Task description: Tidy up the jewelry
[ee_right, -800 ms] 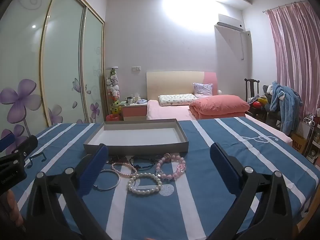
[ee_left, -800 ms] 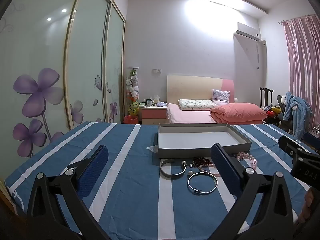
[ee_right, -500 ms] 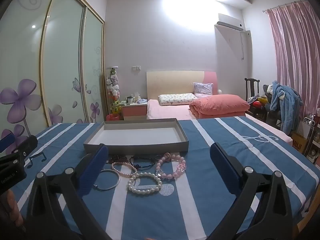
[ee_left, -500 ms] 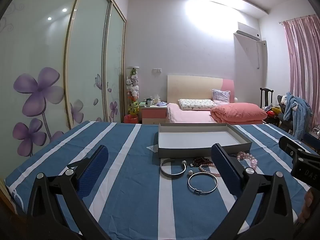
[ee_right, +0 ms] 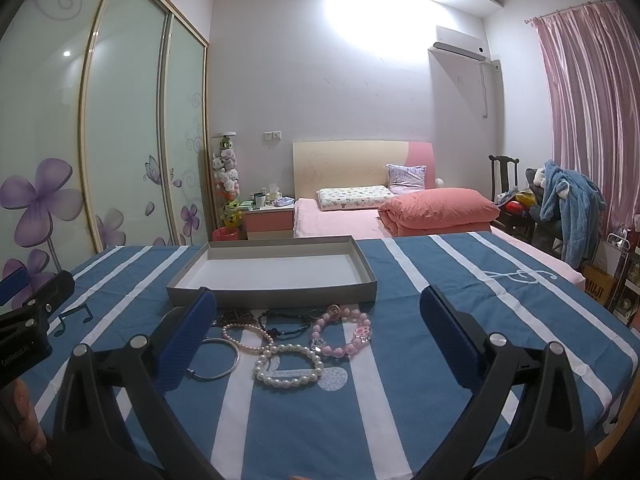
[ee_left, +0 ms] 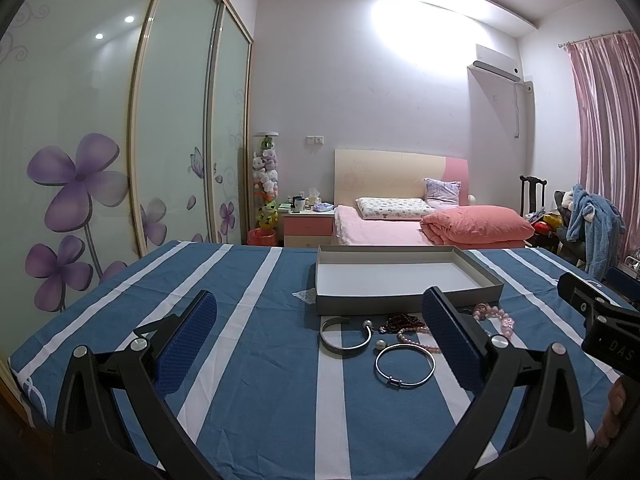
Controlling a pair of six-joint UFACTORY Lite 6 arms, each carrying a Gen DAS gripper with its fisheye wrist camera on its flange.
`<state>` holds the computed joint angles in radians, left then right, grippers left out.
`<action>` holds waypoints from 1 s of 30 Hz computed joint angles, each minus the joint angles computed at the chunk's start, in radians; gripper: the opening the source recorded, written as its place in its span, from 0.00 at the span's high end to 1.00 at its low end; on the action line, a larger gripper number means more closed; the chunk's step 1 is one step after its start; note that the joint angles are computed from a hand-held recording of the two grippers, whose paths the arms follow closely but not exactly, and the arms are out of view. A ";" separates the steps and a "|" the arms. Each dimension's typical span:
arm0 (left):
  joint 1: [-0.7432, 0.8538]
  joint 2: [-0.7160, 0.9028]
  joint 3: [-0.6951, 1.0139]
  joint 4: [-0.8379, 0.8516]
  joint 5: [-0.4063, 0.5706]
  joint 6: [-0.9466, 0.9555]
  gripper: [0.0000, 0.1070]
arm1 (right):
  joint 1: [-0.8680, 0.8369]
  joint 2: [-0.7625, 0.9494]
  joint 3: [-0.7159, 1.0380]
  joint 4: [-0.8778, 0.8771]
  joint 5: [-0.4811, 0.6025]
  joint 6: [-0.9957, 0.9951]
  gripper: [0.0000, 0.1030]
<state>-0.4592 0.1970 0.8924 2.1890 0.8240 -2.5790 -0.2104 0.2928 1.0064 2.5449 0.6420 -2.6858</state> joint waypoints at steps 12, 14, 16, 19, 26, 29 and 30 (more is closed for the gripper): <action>-0.001 0.000 0.000 0.002 -0.001 -0.001 0.05 | 0.000 0.001 0.002 -0.002 -0.002 0.003 0.04; -0.001 -0.001 -0.001 0.001 -0.001 -0.001 0.05 | 0.000 0.001 0.002 -0.002 -0.002 0.003 0.04; 0.000 0.000 0.000 0.000 -0.001 -0.001 0.05 | -0.001 0.001 0.002 -0.003 -0.001 0.004 0.04; -0.001 0.000 0.000 -0.001 -0.001 0.000 0.05 | -0.002 0.001 0.002 -0.004 -0.001 0.005 0.04; -0.001 -0.001 -0.001 0.001 -0.003 -0.001 0.05 | -0.004 0.001 0.004 -0.010 -0.002 0.009 0.04; -0.001 -0.001 -0.001 0.000 -0.004 -0.001 0.05 | -0.004 0.001 0.004 -0.011 -0.002 0.010 0.04; -0.001 -0.001 0.000 0.000 -0.004 -0.001 0.05 | -0.004 0.002 0.004 -0.011 -0.002 0.010 0.04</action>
